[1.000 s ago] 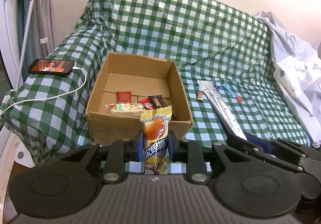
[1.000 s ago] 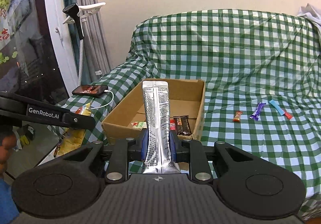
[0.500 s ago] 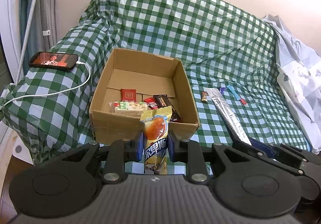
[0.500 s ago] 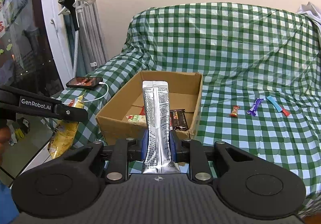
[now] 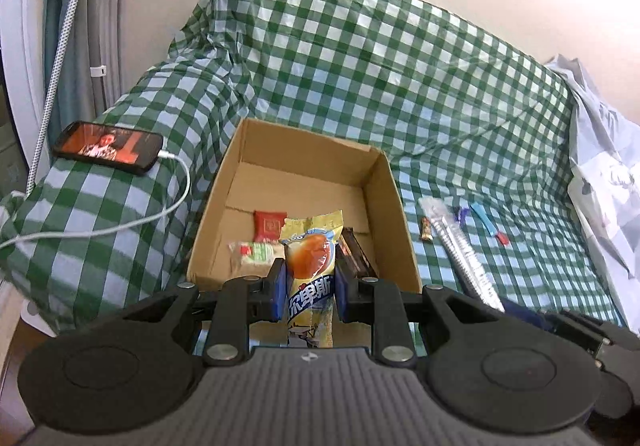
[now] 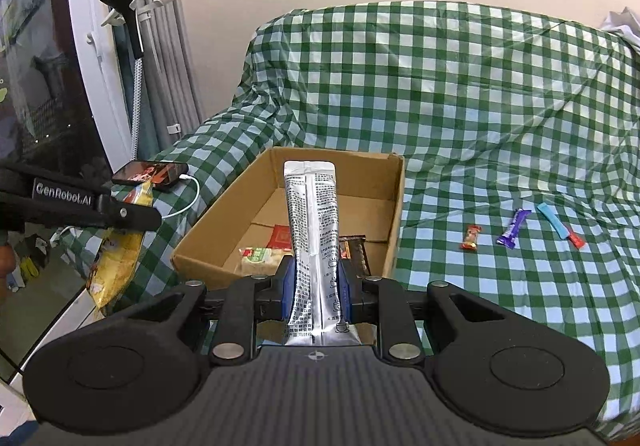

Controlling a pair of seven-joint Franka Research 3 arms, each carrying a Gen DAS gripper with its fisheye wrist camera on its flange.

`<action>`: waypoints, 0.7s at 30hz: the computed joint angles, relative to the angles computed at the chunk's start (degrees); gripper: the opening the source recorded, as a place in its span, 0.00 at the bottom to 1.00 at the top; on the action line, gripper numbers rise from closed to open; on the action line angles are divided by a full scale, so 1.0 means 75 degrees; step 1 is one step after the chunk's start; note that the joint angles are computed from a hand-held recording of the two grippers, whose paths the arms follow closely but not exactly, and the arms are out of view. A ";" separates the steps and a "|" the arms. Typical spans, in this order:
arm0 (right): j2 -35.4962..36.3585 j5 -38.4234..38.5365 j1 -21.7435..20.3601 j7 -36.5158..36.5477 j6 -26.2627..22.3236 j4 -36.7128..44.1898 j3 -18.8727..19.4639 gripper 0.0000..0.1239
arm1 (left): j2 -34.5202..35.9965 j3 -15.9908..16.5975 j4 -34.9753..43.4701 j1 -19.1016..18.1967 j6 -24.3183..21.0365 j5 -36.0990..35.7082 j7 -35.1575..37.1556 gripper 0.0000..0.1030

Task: Organize snacks
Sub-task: 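Carry the yellow wafer bar with the left tool while the right tool carries the silver packet over the box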

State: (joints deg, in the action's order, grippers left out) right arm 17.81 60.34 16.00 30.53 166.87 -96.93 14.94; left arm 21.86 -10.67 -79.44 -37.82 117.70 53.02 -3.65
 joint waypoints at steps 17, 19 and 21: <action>0.3428 -0.3779 0.0683 0.3721 -0.1460 0.4552 -0.0530 0.19 | 0.2018 0.0752 0.2362 0.0656 0.0427 -0.1174 0.1750 0.26; 0.3930 -0.4110 0.0763 0.4062 -0.1724 0.5294 -0.0569 0.19 | 0.2344 0.0852 0.2751 0.0706 0.0372 -0.1398 0.1999 0.26; 0.4474 -0.4426 0.0849 0.4387 -0.2040 0.6122 -0.0624 0.19 | 0.2665 0.0940 0.3146 0.0753 0.0321 -0.1617 0.2246 0.26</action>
State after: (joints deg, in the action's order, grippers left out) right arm 51.36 27.14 22.37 63.44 151.56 -51.01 10.26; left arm 41.85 -3.62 -55.84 -32.17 120.11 40.89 13.20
